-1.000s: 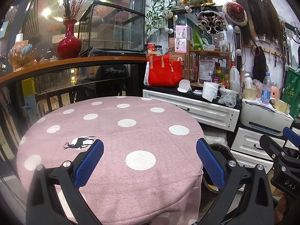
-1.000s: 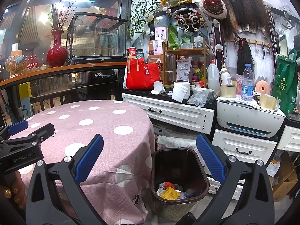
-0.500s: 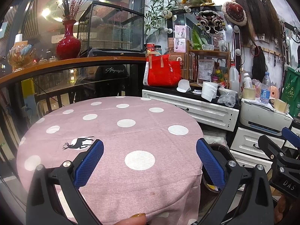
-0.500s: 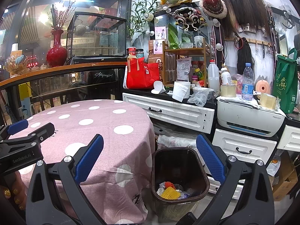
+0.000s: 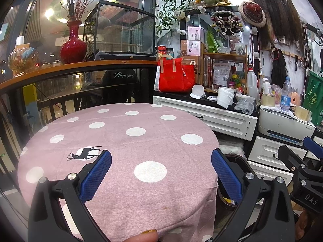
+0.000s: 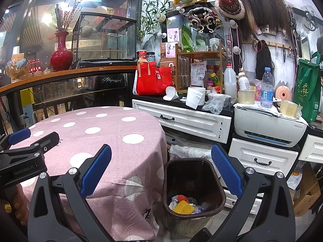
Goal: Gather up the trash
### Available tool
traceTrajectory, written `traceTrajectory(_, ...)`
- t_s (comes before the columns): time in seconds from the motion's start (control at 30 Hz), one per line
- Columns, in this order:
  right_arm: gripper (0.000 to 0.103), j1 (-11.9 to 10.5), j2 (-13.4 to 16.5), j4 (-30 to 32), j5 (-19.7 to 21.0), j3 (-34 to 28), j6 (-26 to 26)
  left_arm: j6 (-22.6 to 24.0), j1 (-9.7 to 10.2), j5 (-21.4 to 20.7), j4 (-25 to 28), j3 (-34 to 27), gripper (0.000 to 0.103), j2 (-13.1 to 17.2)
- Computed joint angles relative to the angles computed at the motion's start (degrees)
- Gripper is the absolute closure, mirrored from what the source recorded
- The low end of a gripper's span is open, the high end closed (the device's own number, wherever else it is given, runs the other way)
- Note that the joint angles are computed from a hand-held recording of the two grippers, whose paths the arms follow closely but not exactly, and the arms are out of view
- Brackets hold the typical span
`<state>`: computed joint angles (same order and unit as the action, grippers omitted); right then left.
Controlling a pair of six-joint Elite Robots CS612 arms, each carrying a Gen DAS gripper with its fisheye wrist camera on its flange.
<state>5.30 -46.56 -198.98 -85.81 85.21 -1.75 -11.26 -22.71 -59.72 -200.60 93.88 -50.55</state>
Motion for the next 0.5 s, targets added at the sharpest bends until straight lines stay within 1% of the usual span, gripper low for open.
traceTrajectory(0.5,0.006,0.0,0.05,0.08,0.05,-0.08,0.03,0.0,0.01,0.03,0.29,-0.17,0.006,-0.01)
